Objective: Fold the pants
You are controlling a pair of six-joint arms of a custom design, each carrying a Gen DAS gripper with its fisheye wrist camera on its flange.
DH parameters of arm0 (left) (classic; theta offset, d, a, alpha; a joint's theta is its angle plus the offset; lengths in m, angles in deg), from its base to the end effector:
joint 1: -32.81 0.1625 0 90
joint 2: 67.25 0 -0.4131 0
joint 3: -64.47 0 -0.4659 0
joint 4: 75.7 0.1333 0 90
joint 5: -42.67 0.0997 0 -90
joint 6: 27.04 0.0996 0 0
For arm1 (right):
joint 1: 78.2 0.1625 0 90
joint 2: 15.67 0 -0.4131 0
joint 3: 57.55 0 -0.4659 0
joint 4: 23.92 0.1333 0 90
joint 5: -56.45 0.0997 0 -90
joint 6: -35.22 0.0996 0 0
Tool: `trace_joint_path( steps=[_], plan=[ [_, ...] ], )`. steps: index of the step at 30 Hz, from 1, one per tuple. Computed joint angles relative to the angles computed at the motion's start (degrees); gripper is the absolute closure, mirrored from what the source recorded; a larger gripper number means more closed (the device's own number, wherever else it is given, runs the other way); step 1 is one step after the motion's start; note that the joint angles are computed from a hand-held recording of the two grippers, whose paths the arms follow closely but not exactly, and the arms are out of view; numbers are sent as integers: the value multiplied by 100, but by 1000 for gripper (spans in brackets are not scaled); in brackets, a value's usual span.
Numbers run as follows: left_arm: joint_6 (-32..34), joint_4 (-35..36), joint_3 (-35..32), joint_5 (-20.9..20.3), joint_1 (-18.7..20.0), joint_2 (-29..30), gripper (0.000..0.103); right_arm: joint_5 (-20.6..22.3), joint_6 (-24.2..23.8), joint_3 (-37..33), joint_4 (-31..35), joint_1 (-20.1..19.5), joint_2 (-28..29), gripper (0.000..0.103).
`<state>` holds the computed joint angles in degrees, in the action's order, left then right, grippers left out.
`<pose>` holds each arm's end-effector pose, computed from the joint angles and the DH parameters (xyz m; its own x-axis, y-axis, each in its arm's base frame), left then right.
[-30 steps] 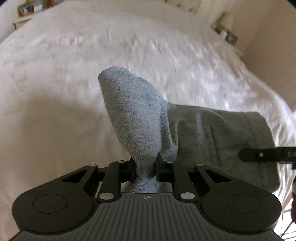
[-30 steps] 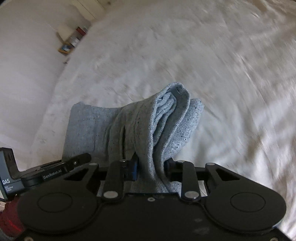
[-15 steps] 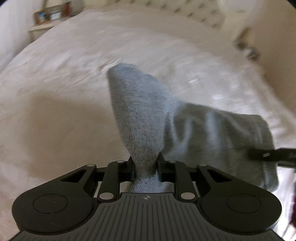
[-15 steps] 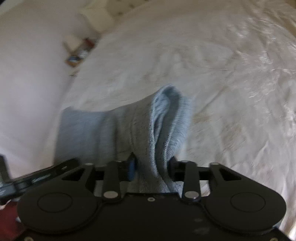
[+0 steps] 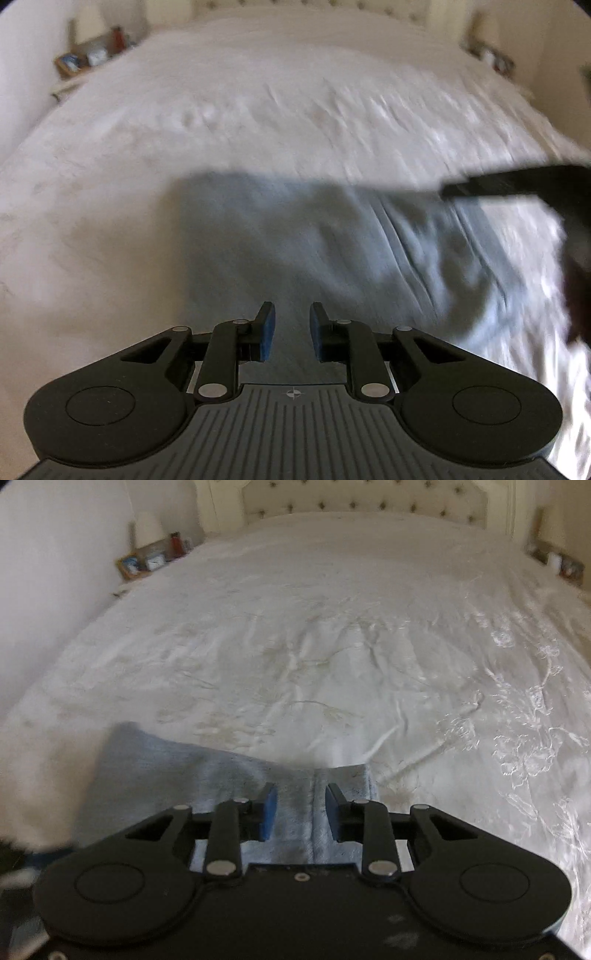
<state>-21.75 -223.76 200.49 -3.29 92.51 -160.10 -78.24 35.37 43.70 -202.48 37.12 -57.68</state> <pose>-0.0441 -0.4769 0.2128 -0.6628 0.2845 -0.6926 0.5510 0.8116 -0.1939 0.3424 -0.5757 0.0257 -0.7909 0.0093 0.6119 -0.3708 0.7881 -0.4913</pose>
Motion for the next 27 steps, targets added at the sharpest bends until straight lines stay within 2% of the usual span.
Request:
trace_joint_path(
  steps=[2,4,6,9,12,13,15,16,20,23,25,27],
  plan=[
    [-141,211,142,37,36,-17,82,-288,367,-167,331,-147,214,71],
    [92,-258,422,64,24,-93,82,-69,802,-70,606,-355,157,67],
    [200,-446,528,121,-21,-114,81,22,623,84,372,-429,62,46],
    [128,-344,442,86,20,-85,81,304,759,256,531,-548,-193,40],
    [70,-148,400,96,-8,-175,81,568,1006,332,693,-631,-409,41],
    [19,-87,434,135,-36,-241,81,514,1031,365,682,-585,-446,42],
    [-62,-38,489,187,-28,-345,81,331,902,462,559,-447,-522,54],
    [-169,52,549,216,-76,-480,81,225,846,546,492,-363,-587,55],
    [-462,413,669,309,-175,-828,81,242,735,1051,51,-16,-933,55],
    [-716,746,654,366,-210,-953,81,243,855,1327,512,116,-1095,55],
    [-861,938,680,383,-277,-1106,81,132,1130,1464,1025,170,-1176,55],
    [-956,1044,760,456,-414,-1329,81,32,1363,1615,1223,257,-1272,55]
  ],
)
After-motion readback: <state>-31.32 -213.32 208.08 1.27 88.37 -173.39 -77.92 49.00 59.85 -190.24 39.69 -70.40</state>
